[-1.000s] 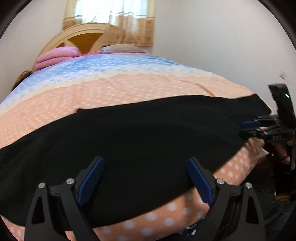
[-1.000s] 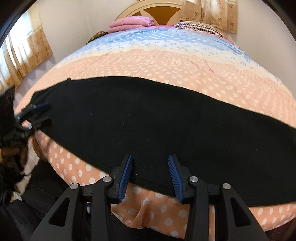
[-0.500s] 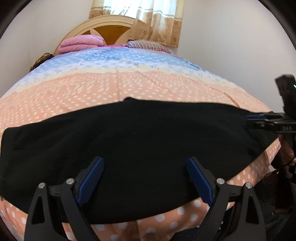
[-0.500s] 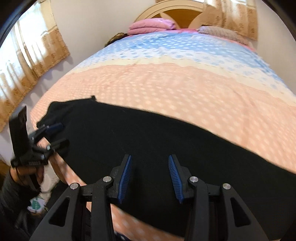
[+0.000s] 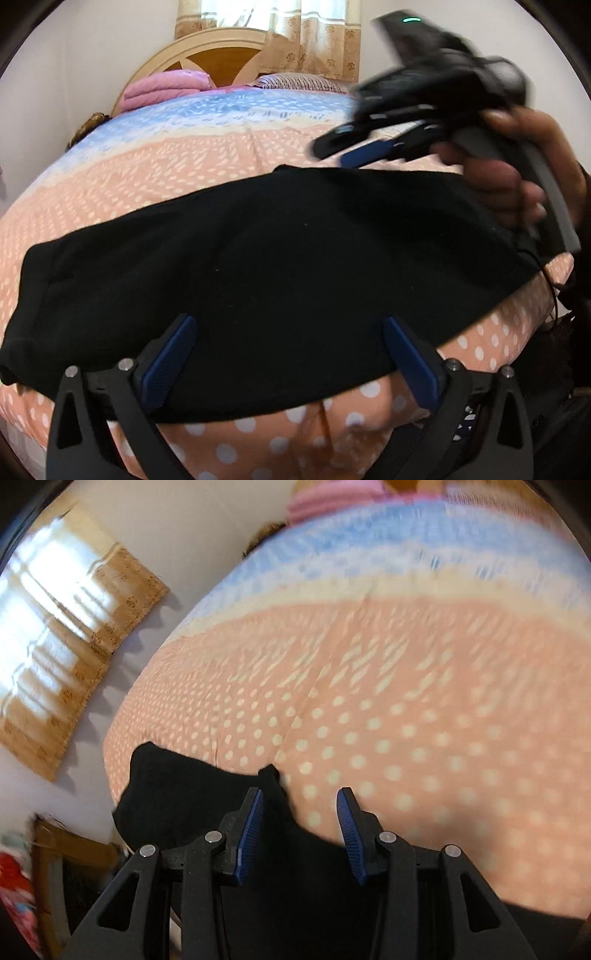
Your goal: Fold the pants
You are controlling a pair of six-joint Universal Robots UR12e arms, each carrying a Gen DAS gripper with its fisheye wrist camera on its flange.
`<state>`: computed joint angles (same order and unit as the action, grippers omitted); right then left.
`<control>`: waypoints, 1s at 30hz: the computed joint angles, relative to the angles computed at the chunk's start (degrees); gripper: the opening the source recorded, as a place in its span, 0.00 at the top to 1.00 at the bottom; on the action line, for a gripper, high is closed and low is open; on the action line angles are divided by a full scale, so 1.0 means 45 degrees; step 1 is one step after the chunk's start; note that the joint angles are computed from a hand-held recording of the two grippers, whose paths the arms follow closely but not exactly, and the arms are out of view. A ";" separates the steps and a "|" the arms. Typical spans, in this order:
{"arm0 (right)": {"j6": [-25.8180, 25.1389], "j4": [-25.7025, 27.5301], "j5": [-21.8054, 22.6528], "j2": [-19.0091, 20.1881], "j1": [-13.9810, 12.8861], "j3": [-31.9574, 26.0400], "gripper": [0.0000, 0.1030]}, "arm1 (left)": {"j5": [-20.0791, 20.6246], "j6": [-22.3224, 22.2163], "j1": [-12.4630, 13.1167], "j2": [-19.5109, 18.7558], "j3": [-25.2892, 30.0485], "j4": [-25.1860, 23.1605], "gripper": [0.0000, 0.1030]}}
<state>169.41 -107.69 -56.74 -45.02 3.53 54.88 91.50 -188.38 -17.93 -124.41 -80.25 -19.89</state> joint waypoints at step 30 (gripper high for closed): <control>0.0991 -0.6217 -0.1809 -0.4847 -0.3552 0.6590 0.57 | -0.0763 -0.0263 -0.0247 -0.0159 0.0052 0.1276 0.00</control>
